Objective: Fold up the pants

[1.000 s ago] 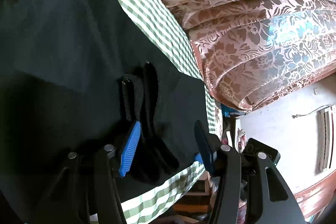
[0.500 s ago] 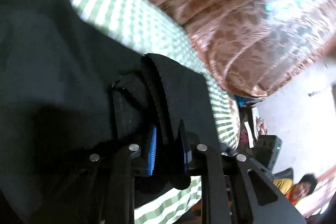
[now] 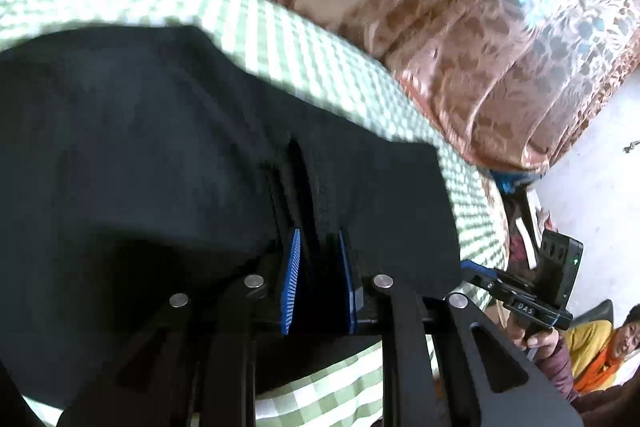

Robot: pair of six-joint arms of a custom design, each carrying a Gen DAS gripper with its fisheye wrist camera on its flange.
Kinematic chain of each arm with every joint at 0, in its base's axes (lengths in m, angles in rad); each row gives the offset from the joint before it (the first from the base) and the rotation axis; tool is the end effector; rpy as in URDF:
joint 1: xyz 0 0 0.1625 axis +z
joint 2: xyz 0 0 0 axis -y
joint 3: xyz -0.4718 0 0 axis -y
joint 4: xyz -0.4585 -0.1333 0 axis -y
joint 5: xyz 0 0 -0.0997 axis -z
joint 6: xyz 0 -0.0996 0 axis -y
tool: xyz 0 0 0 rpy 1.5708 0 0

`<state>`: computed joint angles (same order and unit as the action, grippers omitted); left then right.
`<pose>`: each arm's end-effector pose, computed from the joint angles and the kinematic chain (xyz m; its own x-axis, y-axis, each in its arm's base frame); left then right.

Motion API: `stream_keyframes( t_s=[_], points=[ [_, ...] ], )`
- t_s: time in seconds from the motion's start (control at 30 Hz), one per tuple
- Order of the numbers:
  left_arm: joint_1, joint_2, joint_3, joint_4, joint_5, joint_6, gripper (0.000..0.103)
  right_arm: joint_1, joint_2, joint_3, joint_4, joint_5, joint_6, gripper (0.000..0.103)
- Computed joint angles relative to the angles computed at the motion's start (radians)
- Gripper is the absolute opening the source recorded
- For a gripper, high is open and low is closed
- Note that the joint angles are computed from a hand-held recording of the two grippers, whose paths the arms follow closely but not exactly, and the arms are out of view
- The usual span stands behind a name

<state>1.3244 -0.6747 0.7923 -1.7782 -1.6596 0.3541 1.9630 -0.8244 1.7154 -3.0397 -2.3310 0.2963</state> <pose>-0.1066 -0.9342 0.3136 -0.8200 0.5700 0.0518 0.5621 0.8190 -0.1148 0.3394 -0.6513 0.1463 -0.8716 0.2937 0.3925 -0.0687 0.7196 -0.6910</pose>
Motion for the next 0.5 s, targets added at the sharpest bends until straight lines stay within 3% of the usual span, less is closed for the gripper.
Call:
stream_keyframes(
  t_s=[0.1, 0.17, 0.23, 0.33, 0.43, 0.5],
  points=[
    [-0.004, 0.008, -0.024, -0.031, -0.076, 0.009, 0.017, -0.007, 0.018, -0.052, -0.054, 0.025, -0.048, 0.036],
    [-0.015, 0.018, -0.028, -0.052, -0.077, 0.012, 0.017, -0.018, 0.053, -0.118, -0.075, 0.016, -0.064, 0.050],
    [-0.025, 0.031, -0.026, -0.063, -0.075, 0.029, 0.017, -0.032, 0.092, -0.187, -0.091, -0.005, -0.083, 0.053],
    [-0.039, 0.031, 0.012, -0.075, -0.029, 0.064, 0.017, -0.062, 0.137, -0.270, -0.075, -0.011, -0.056, 0.053],
    [-0.041, 0.021, 0.071, -0.068, 0.082, 0.082, 0.017, -0.098, 0.155, -0.297, -0.022, -0.012, -0.009, 0.052],
    [-0.025, -0.013, 0.153, -0.129, 0.085, 0.111, 0.017, -0.115, 0.169, -0.278, -0.084, -0.002, -0.059, 0.052]
  ],
)
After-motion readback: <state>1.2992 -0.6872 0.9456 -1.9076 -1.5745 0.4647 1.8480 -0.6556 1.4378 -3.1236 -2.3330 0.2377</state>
